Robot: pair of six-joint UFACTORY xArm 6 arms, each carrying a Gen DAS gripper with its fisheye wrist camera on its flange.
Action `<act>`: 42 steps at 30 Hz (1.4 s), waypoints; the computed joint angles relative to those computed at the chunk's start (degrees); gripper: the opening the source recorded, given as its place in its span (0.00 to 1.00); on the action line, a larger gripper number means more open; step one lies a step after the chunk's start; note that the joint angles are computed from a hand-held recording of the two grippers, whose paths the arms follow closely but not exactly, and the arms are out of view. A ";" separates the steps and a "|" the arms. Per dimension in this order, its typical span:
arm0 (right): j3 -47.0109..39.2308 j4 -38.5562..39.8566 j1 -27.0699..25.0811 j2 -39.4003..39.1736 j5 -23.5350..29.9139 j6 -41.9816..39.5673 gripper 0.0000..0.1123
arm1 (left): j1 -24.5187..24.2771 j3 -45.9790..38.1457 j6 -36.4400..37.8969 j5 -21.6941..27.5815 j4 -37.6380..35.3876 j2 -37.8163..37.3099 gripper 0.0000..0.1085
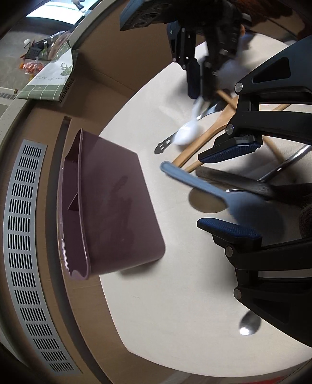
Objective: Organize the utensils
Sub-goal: 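Grasp the white plastic spoon with the right tool while the left tool grasps the light-blue spoon, then carry both spoons to the maroon caddy and drop them in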
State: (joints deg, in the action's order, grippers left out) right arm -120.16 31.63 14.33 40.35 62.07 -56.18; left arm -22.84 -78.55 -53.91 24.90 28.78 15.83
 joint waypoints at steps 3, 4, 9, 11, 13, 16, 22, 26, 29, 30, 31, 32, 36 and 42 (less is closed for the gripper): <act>-3.17 -2.41 1.37 2.37 -0.87 -0.49 0.19 | 0.58 -0.23 4.55 -1.80 -5.26 0.73 0.45; -6.48 -2.88 1.70 4.39 0.30 0.26 0.19 | 0.64 -0.36 6.19 -2.09 -6.90 1.00 0.45; -14.79 -3.72 2.77 9.62 0.23 5.14 0.06 | 0.28 -1.12 8.47 0.55 -7.45 1.85 0.45; -14.02 -1.32 2.25 9.12 -0.96 6.18 0.06 | 0.17 -0.69 8.95 1.79 -7.83 1.78 0.45; -12.37 0.13 1.67 8.09 -2.28 6.95 0.06 | 0.09 -0.04 8.49 1.49 -6.26 1.46 0.45; -10.65 1.96 0.56 6.93 -1.84 7.68 0.06 | -0.08 -0.72 8.31 2.51 -5.86 1.78 0.45; -5.30 3.77 -0.46 3.79 -3.38 7.43 0.06 | -0.04 -1.85 9.47 3.66 -7.46 2.44 0.45; -0.34 6.89 -0.99 0.47 -5.11 5.23 0.06 | -0.09 -6.29 15.71 8.53 -12.83 4.14 0.43; 2.82 8.95 -1.31 -1.58 -6.27 3.52 0.06 | 0.02 -7.25 21.08 2.85 -16.15 4.52 0.42; 3.34 9.43 -1.46 -1.93 -6.34 3.28 0.06 | -0.13 -8.55 23.71 2.71 -17.21 5.30 0.42; 3.70 9.78 -1.64 -2.17 -6.29 3.26 0.06 | -0.34 -10.98 27.21 3.96 -18.79 6.78 0.42; 3.83 10.08 -1.85 -2.24 -6.10 3.64 0.06 | -0.55 -15.10 29.97 7.54 -19.67 9.27 0.42; 6.09 11.90 -2.76 -3.73 -6.15 3.24 0.06 | -0.60 -28.02 31.29 18.86 -18.10 17.36 0.34; 7.39 11.69 -3.02 -4.67 -6.77 2.69 0.06 | 0.20 -33.47 31.77 21.98 -22.10 20.67 0.15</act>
